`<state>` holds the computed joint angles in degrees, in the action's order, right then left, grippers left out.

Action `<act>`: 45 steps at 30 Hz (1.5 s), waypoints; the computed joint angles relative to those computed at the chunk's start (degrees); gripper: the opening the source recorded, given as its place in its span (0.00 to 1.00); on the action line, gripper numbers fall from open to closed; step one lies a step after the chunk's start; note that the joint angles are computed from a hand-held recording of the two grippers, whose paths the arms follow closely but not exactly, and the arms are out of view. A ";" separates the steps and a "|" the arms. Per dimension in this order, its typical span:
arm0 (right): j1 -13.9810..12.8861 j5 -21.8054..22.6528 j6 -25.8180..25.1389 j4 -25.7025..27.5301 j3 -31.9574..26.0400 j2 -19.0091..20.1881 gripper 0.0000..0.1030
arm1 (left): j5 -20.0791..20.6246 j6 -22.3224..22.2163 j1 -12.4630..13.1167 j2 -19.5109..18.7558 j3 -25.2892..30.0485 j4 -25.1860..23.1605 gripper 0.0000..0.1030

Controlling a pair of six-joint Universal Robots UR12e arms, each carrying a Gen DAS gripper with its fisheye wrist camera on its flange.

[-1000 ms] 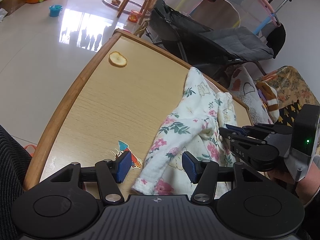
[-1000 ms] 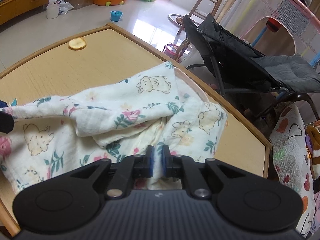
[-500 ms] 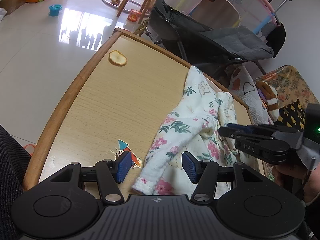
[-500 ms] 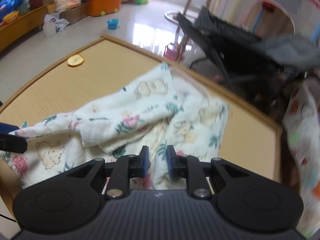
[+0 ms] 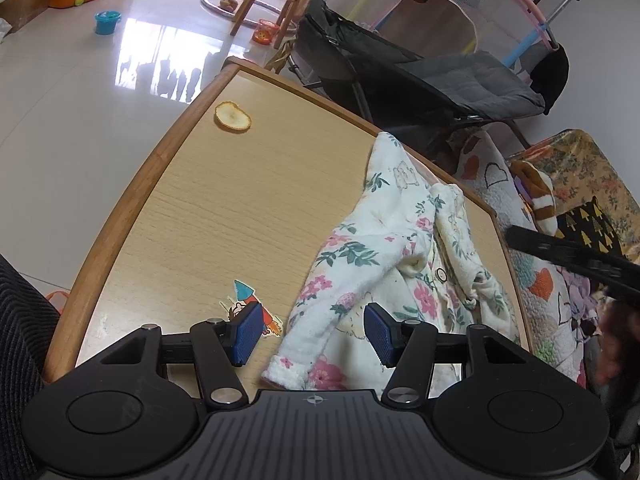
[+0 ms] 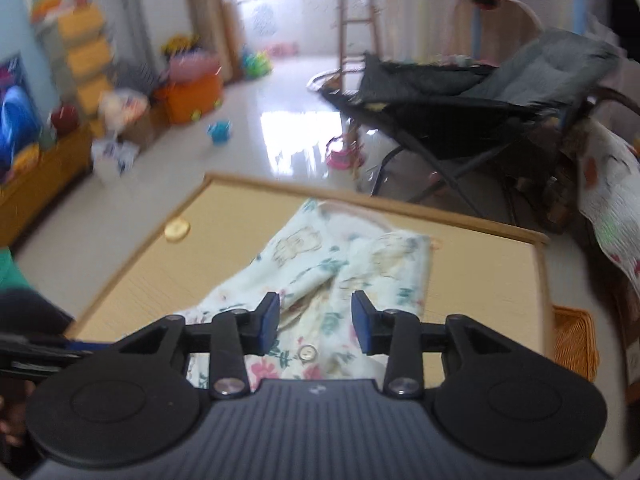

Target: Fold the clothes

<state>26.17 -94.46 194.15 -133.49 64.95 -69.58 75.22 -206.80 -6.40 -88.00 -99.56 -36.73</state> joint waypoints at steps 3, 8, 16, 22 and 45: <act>-0.12 -5.06 5.12 -0.04 3.75 -3.13 0.38 | -0.23 0.07 -0.03 0.04 0.06 -0.34 0.56; -0.75 -8.71 9.74 5.40 8.51 -7.11 0.38 | -0.05 0.96 -0.31 0.20 0.14 -0.53 0.56; -0.64 -7.12 18.46 9.13 11.88 -9.15 0.38 | 1.37 3.14 -1.04 0.88 0.10 -1.50 0.56; -0.17 -7.41 20.88 12.69 11.09 -8.58 0.38 | 2.26 3.19 -1.18 1.78 -0.69 -1.40 0.56; -0.35 -7.58 24.64 17.89 10.12 -8.16 0.38 | 0.26 11.09 -1.85 2.31 -0.49 -1.60 0.07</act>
